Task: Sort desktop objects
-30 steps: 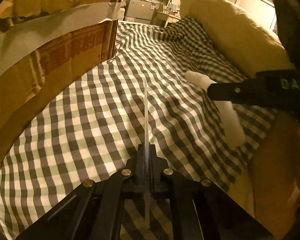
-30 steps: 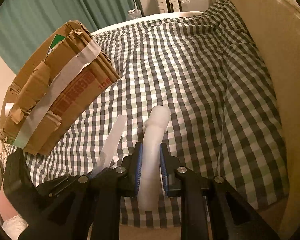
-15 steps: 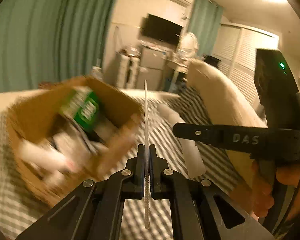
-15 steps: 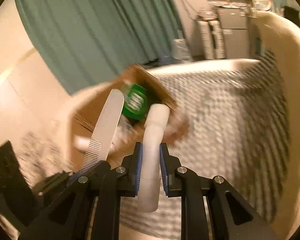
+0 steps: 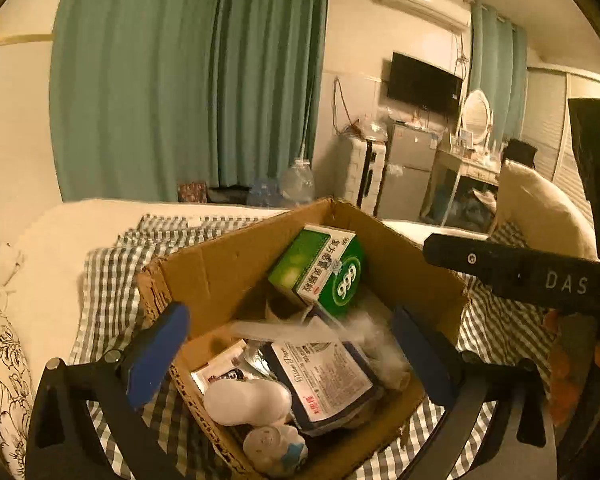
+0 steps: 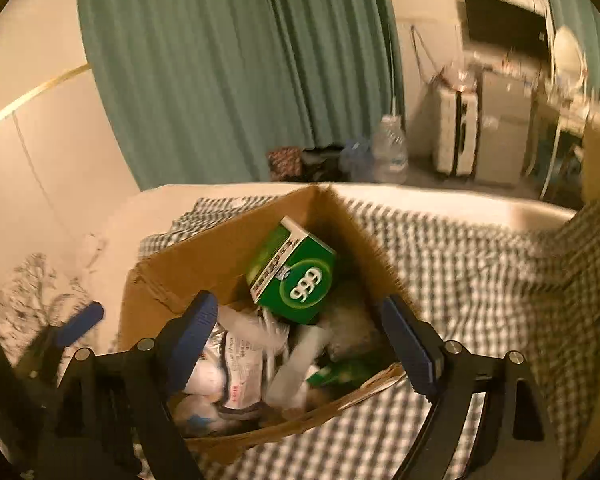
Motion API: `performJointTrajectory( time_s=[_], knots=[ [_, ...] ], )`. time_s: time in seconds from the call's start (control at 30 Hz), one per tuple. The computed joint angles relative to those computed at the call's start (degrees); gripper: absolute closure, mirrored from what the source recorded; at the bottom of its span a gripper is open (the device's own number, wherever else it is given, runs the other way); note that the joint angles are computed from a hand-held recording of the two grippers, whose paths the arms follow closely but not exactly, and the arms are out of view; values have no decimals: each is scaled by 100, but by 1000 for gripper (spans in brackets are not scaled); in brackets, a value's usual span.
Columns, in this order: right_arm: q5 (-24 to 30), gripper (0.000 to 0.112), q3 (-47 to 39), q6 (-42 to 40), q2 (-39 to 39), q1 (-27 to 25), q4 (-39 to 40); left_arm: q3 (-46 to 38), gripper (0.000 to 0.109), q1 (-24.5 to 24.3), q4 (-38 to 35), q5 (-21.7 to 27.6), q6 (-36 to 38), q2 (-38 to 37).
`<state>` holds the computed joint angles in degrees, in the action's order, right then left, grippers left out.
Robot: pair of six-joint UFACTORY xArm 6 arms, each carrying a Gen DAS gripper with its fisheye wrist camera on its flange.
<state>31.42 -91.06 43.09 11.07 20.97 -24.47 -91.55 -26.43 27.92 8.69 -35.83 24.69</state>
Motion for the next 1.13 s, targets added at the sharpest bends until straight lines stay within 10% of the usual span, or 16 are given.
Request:
performJointTrajectory(
  time_s=[0.33, 0.7, 1.13],
  knots=[
    [978, 10, 729, 783, -1085, 186, -1243, 237, 6, -298, 603, 1171, -999, -581],
    [467, 10, 2516, 1382, -1819, -38, -1033, 590, 6, -605, 1791, 1549, -2560, -744],
    [255, 10, 2500, 1455, -1669, -91, -982, 424, 6, -639, 1442, 1420, -2032, -507]
  ],
)
